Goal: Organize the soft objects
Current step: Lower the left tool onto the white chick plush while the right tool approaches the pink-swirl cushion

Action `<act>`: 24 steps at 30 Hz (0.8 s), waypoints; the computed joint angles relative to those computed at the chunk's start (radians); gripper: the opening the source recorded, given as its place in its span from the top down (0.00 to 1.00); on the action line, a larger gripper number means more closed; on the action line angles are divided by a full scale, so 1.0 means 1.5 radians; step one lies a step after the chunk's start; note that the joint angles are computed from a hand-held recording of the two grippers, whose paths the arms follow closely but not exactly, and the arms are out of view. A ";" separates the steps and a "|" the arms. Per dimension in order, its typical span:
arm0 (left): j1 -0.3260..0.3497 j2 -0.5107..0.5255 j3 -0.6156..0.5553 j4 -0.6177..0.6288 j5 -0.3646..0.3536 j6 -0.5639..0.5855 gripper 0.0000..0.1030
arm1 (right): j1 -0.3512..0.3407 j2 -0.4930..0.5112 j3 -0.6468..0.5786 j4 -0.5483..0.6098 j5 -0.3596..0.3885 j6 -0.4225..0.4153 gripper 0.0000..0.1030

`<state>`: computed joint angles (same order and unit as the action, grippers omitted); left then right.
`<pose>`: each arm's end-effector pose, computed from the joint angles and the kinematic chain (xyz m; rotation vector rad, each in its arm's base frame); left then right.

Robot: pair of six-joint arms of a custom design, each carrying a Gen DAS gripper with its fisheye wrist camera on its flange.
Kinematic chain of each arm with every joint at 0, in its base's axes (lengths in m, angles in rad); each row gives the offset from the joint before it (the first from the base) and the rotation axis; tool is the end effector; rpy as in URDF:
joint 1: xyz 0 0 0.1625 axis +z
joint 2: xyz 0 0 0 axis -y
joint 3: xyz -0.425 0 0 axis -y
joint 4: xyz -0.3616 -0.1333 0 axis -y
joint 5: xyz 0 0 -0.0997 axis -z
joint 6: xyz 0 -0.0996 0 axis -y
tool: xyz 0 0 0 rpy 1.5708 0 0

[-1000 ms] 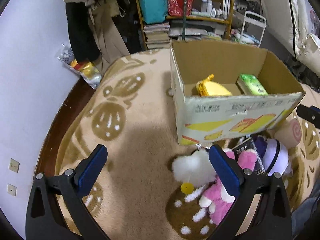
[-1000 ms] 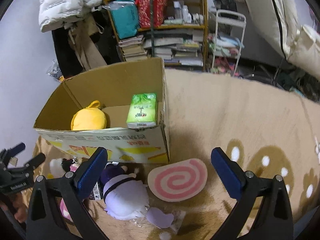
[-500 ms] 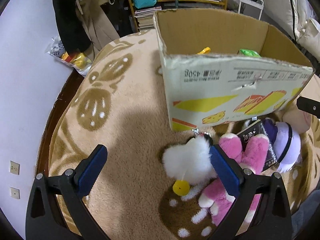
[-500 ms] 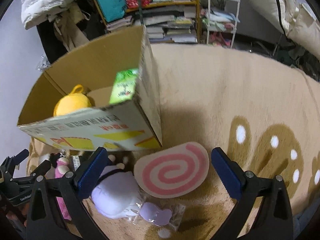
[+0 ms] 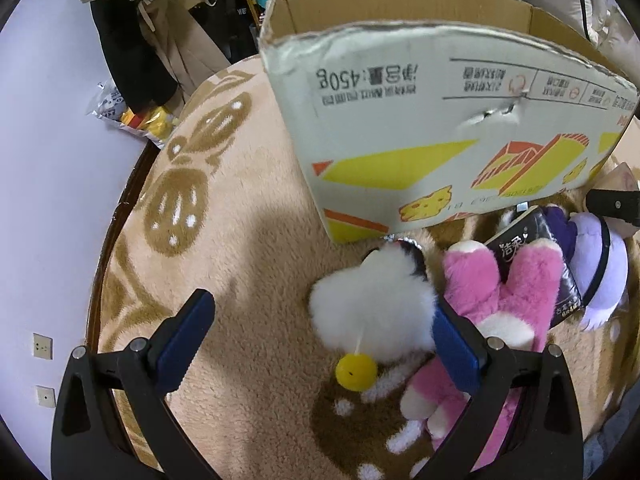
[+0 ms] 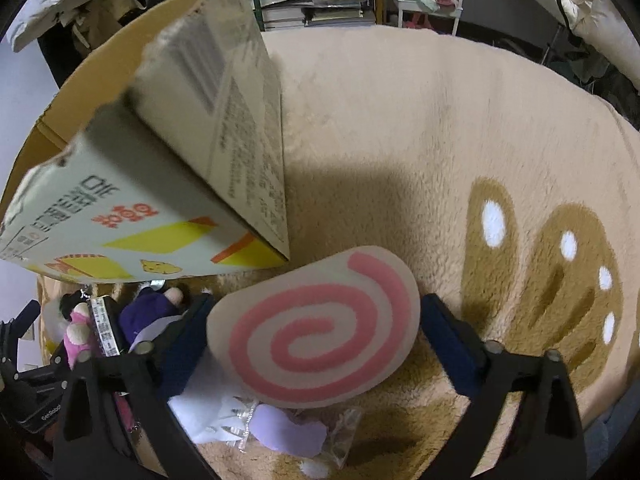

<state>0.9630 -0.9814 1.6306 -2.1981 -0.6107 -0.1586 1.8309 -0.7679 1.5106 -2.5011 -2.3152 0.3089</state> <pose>-0.1792 -0.6339 0.2379 0.5047 2.1526 -0.4080 0.2394 -0.6438 0.1598 -0.1487 -2.4311 0.4865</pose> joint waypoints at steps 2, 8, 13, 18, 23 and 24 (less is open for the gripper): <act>0.003 0.000 -0.002 0.000 -0.006 -0.003 0.03 | -0.004 0.003 -0.007 0.012 0.006 0.004 0.13; 0.018 -0.005 -0.013 -0.001 -0.085 0.017 0.40 | -0.004 0.019 -0.017 0.010 0.004 0.000 0.14; 0.019 -0.005 -0.017 0.009 -0.115 0.027 0.68 | 0.001 0.029 -0.022 0.008 -0.001 -0.005 0.20; 0.012 -0.006 -0.010 0.017 -0.102 0.020 0.74 | 0.005 0.033 -0.015 -0.009 -0.006 -0.010 0.23; 0.005 -0.017 -0.001 0.031 -0.093 -0.007 0.76 | 0.007 0.021 0.003 -0.025 -0.004 -0.017 0.29; 0.005 -0.017 0.000 0.027 -0.091 -0.007 0.76 | 0.008 0.017 0.007 -0.025 -0.002 -0.017 0.29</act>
<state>0.9707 -1.0075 1.6310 -2.1574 -0.7476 -0.1696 1.8434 -0.7422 1.5209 -2.5390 -2.3190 0.2837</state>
